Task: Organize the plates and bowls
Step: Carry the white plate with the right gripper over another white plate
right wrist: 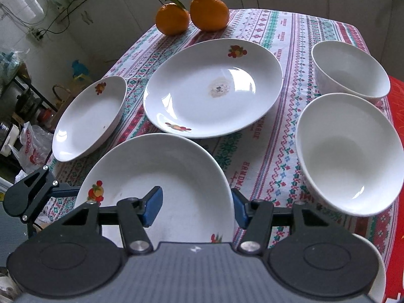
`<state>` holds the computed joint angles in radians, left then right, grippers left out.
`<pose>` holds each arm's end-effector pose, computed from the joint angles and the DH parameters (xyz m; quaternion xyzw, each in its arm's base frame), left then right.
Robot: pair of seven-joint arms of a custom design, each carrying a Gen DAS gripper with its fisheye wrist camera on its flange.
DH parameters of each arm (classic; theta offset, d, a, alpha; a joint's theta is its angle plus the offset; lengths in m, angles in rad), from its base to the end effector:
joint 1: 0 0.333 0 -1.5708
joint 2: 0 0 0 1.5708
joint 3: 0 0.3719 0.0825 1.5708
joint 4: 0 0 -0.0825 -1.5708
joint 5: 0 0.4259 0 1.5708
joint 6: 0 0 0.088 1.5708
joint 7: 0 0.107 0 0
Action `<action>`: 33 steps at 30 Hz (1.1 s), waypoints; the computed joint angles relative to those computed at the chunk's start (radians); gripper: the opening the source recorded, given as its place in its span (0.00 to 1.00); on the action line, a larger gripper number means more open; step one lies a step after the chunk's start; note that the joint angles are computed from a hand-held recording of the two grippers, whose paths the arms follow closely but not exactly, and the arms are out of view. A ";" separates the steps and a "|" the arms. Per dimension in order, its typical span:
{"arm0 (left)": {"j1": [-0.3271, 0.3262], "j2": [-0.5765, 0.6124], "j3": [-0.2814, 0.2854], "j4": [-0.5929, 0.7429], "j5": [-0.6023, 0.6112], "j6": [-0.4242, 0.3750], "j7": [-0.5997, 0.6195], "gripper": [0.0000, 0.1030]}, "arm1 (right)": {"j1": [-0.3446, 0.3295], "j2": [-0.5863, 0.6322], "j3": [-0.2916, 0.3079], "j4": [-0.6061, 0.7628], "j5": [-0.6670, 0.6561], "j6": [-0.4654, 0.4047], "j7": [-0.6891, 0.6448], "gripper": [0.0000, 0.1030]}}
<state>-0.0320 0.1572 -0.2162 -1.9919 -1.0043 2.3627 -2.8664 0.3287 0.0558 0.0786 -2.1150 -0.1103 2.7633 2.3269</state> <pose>0.6317 -0.1654 0.4453 -0.0724 0.9145 -0.3865 0.0956 0.5804 0.2546 0.4876 -0.5826 0.7580 -0.0907 0.2791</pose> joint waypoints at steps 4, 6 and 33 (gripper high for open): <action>0.000 -0.001 0.000 0.001 -0.004 0.003 0.004 0.98 | 0.000 -0.003 0.001 -0.003 0.005 0.008 -0.006 0.62; 0.000 0.001 0.001 0.003 -0.001 0.005 0.000 0.98 | -0.001 -0.004 0.002 -0.005 0.018 0.015 -0.015 0.62; 0.039 0.015 0.019 0.095 0.008 -0.021 -0.062 0.98 | 0.007 0.108 0.005 0.207 0.075 -0.033 -0.150 0.62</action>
